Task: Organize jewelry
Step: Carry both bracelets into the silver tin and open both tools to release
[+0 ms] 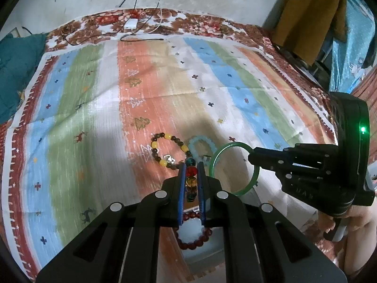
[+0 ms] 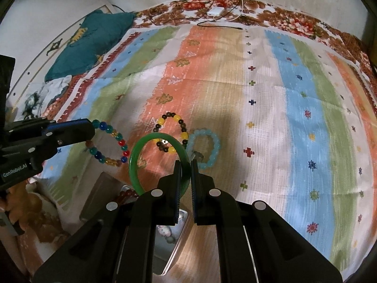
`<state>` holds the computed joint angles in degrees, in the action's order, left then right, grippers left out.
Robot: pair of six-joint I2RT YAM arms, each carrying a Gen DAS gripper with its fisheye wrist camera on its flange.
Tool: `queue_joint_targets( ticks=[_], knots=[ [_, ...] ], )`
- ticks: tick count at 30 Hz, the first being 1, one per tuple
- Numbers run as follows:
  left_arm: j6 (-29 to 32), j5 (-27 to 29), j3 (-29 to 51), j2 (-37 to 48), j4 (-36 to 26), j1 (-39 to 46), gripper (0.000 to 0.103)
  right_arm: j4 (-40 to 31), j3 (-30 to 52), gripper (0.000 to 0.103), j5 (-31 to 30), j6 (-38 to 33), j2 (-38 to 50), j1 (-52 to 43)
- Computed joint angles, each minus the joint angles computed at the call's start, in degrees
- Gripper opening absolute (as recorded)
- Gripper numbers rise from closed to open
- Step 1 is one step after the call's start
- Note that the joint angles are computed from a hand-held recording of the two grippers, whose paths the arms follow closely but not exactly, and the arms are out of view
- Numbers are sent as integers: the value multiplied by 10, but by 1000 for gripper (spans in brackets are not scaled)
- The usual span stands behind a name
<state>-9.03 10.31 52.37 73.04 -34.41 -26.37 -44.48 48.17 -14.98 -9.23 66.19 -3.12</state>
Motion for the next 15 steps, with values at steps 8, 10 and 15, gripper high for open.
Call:
queue_joint_targets(
  ticks=[8, 10, 15],
  knots=[
    [-8, -30, -33, -49, -8, -33, 9, -13, -27, 9, 6, -3, -43, 11],
    [-9, -37, -42, -62, -11, -41, 9, -19, -33, 9, 4, -5, -55, 13],
    [-18, -46, -58, -88, -16, -56, 9, -34, -41, 9, -3, -10, -82, 10]
  ],
)
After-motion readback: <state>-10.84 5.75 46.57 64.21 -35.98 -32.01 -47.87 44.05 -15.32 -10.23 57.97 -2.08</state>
